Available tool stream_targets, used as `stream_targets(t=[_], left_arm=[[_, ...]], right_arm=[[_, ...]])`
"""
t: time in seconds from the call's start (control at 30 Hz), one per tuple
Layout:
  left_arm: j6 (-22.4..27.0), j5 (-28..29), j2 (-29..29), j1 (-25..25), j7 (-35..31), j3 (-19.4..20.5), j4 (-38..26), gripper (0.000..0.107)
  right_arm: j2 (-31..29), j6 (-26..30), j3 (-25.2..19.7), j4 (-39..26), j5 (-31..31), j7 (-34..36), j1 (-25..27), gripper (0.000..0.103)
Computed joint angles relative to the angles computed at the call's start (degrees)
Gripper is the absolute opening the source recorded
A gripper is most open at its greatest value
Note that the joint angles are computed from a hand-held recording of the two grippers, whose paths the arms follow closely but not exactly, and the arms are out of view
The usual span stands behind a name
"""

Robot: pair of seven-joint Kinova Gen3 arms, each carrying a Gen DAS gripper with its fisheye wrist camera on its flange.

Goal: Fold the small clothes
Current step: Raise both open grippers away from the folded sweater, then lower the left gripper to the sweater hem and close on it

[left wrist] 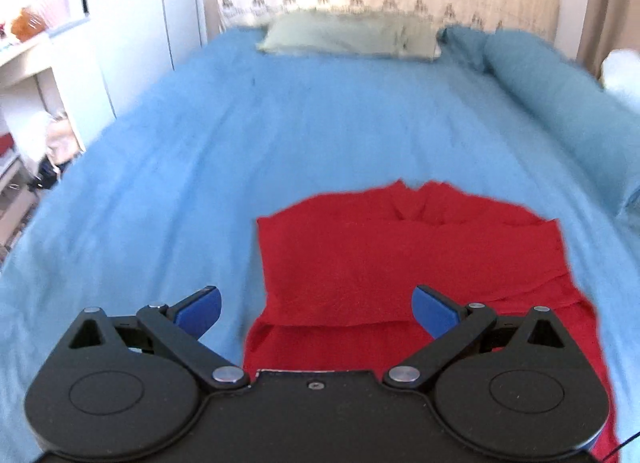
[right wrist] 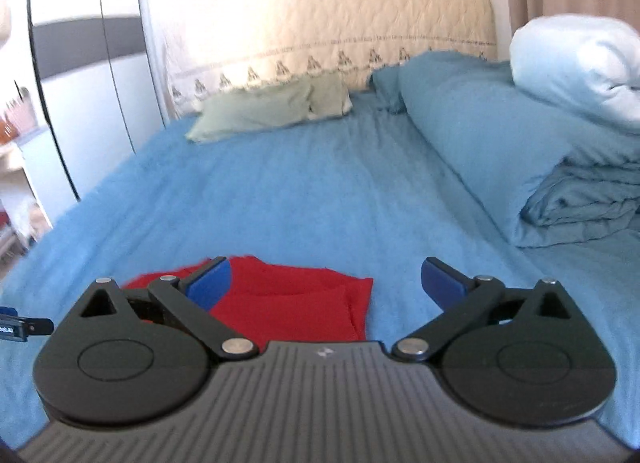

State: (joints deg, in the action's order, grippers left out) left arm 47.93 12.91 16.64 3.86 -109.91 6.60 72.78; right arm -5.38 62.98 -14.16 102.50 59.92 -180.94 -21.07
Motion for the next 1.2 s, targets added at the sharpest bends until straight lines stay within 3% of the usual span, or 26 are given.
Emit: stream_targets(t=[0.13,0.23,0.3,0.47,0.53,0.6,0.77,0.93,1.0,1.07,1.13,1.2], left_arm=[[2.09,8.79,-10.35,-5.19,-4.59,-0.29,7.24,0.103],[7.66,12.18,-17.3,-6.34,-5.3,-3.47,9.44,0.103],[12.32,12.15,-21.22,-7.41,-4.45,-4.71,9.61,0.103],[23.97,10.29,-26.93,-0.88,-1.25,-15.13,8.61,0.103],[27.96,10.95,-27.87,-3.2,-2.44,-15.31,9.42,0.103],[28.49,9.53,-28.92,-5.13,-2.96,-14.21,12.59,0.103],[19.15,5.97,-30.36,-0.65,-3.87,-18.17,25.86,0.101],[7.5,8.87,-28.3,-8.99,-8.01,-13.15,37.83,0.077],[2.84,10.31,-27.41,-9.59,-9.03,-12.94,41.25,0.07],[-1.82,11.01,-26.79,-12.31,-10.23,-9.99,44.03,0.068],[-6.2,10.14,-26.86,-10.79,-9.88,-9.92,46.4,0.065],[-7.73,10.72,-25.73,-7.77,-11.0,-12.63,47.11,0.057]], right_arm=[[-6.57,9.15,-8.11,-2.01,-0.92,-0.68,-0.61,0.103],[-10.87,16.14,-15.43,-6.99,-4.72,2.12,1.06,0.103],[-12.62,20.8,-20.74,-11.15,-6.84,3.79,3.25,0.103],[-14.87,32.45,-33.68,-23.09,-14.88,9.45,11.05,0.103],[-14.41,37.11,-37.14,-25.52,-16.89,7.72,10.01,0.103],[-14.27,39.06,-38.55,-24.68,-19.66,3.13,7.25,0.103],[-15.94,33.09,-41.63,-13.17,-29.7,-8.52,8.55,0.103],[-14.35,23.33,-47.99,-0.14,-35.31,-20.03,12.3,0.103],[-13.87,19.46,-51.3,3.96,-36.57,-23.02,15.01,0.103],[-13.37,16.86,-55.14,6.83,-37.64,-25.25,18.53,0.102],[-13.97,14.53,-58.09,9.2,-38.87,-26.6,22.05,0.102],[-14.8,12.49,-59.57,10.87,-40.01,-26.94,24.61,0.099]])
